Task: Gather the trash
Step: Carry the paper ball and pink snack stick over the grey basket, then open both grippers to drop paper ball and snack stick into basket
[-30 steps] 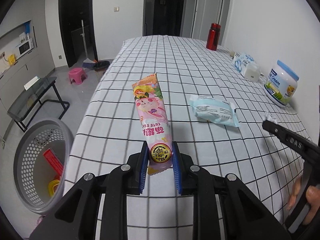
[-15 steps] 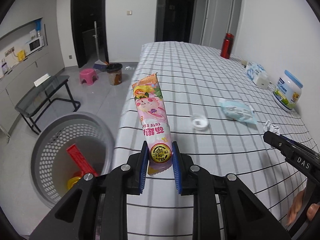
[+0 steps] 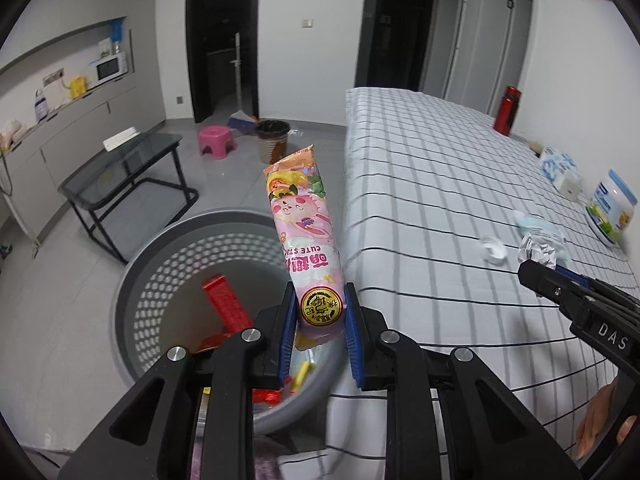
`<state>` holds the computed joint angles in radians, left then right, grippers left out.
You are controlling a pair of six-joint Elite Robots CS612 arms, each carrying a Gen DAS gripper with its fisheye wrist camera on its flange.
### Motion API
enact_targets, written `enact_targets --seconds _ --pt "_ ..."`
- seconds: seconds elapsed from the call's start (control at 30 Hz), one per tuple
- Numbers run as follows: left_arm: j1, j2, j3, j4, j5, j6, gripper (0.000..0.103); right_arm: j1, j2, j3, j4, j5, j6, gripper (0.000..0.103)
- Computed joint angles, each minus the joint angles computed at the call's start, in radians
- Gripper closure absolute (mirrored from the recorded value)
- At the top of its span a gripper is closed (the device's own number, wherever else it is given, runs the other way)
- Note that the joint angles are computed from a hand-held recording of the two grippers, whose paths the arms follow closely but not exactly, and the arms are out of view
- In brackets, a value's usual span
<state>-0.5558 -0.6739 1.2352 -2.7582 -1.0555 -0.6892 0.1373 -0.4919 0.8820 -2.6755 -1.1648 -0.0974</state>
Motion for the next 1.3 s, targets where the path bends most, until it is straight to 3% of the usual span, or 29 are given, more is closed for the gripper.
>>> enact_targets --seconds 0.63,1.3 --pt "0.052 -0.034 0.108 -0.016 -0.047 -0.046 0.08 0.078 0.101 -0.191 0.199 0.03 -0.12 0.071" --pt "0.086 -0.017 0.11 0.02 -0.097 -0.069 0.079 0.115 0.215 -0.412 0.394 0.053 -0.186 0.071"
